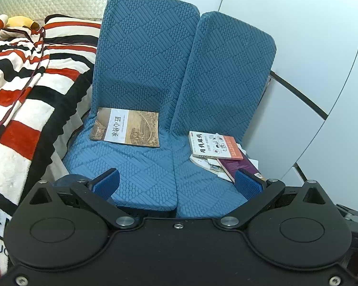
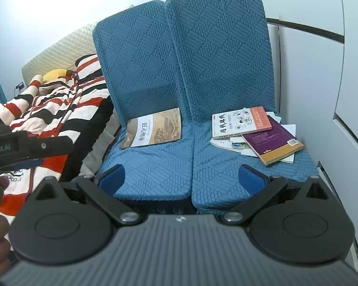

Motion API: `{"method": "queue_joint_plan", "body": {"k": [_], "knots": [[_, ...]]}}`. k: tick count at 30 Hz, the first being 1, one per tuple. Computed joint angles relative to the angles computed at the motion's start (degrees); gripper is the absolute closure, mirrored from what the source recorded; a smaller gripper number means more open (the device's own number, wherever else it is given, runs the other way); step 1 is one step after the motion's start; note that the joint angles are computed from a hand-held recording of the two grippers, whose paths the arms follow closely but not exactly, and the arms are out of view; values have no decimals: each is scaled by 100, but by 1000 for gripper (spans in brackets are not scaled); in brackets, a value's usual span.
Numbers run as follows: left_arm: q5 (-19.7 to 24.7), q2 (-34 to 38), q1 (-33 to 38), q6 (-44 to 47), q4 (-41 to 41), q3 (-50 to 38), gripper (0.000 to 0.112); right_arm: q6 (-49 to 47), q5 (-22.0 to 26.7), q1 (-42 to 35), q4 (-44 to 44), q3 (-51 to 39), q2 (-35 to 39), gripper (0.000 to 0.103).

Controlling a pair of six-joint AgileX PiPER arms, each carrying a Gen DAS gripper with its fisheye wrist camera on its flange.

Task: Organize objects
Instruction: 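Move the right tool toward the tan book on the seat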

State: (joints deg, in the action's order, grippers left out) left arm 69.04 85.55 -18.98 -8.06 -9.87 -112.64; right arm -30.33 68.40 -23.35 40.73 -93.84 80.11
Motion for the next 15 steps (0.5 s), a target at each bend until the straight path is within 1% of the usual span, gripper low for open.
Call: {"method": "queue_joint_plan", "body": {"k": [3,10,15], "knots": [[-135,-10,7,-17,-12,152,10,-82,-23,110,-23,1,80,0],[-592,-51,85,34,-6,724,10,-375,-154,243,346,147,291,0],[-971,47,127,158,45,1084,10,-386,-471,398,467,289,471,0]]}}
